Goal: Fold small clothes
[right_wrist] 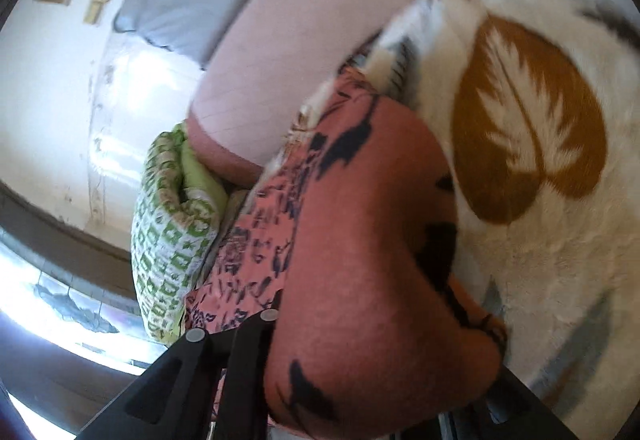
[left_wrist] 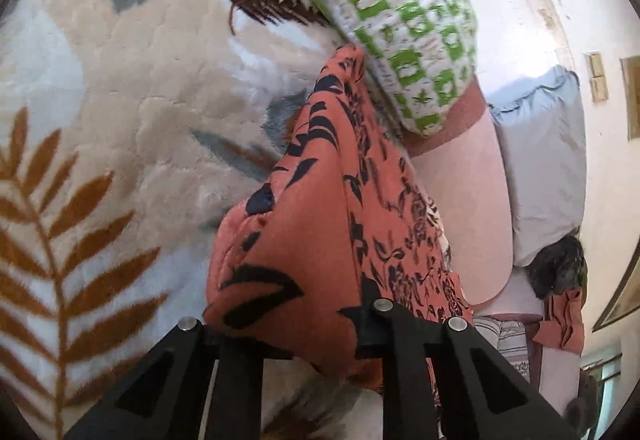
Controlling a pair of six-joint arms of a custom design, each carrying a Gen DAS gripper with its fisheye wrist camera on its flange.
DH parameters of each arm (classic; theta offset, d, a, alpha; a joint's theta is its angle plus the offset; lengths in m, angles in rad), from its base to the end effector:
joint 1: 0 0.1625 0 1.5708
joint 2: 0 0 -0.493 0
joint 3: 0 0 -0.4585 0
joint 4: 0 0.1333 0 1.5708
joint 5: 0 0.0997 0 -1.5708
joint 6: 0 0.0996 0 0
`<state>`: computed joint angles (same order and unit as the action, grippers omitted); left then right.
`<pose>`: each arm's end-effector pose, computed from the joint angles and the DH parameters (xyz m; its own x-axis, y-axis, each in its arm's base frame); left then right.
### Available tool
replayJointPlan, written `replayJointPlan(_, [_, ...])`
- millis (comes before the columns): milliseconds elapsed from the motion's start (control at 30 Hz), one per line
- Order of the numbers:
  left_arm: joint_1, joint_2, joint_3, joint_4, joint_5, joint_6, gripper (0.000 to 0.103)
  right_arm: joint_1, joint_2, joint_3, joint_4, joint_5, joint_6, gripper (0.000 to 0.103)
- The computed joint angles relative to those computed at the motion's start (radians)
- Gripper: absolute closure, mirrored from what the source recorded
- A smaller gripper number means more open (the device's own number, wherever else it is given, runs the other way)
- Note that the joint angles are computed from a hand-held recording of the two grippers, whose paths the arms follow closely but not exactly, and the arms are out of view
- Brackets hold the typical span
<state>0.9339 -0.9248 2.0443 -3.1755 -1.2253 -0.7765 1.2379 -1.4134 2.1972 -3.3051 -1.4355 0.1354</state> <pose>-0.2396 -0.6047 0.1072 -0.9753 -0.1898 0.1131 -0.2206 0.8105 -0.5426 -0.0379 -0.5585 0.3495 -0.9378 0.2922 -0.1875 0.3195 0.5146 -0.7957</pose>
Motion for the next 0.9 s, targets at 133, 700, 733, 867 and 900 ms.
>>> replayJointPlan(133, [-0.052,-0.055,0.08,0.036,0.025,-0.035,0.086,0.007,-0.071,0.04,0.031,-0.016,-0.027,0.088])
replayJointPlan(700, [-0.418,-0.313,0.406,0.357,0.268,-0.35,0.067,-0.302,-0.591,0.284,0.622,0.088,-0.225,0.066])
replayJointPlan(733, [-0.433,-0.338,0.407,0.387,0.292,-0.359,0.065,-0.319,-0.61,0.278,0.651,0.099,-0.215,0.065])
replayJointPlan(867, [-0.546,-0.421,0.382,0.666,0.508,-0.412,0.049,-0.323,-0.727,0.288,0.624,0.013,-0.252,0.05])
replayJointPlan(900, [-0.563,-0.431,0.383,0.694,0.539,-0.401,0.047,-0.321,-0.76,0.299,0.573,-0.033,-0.27,0.05])
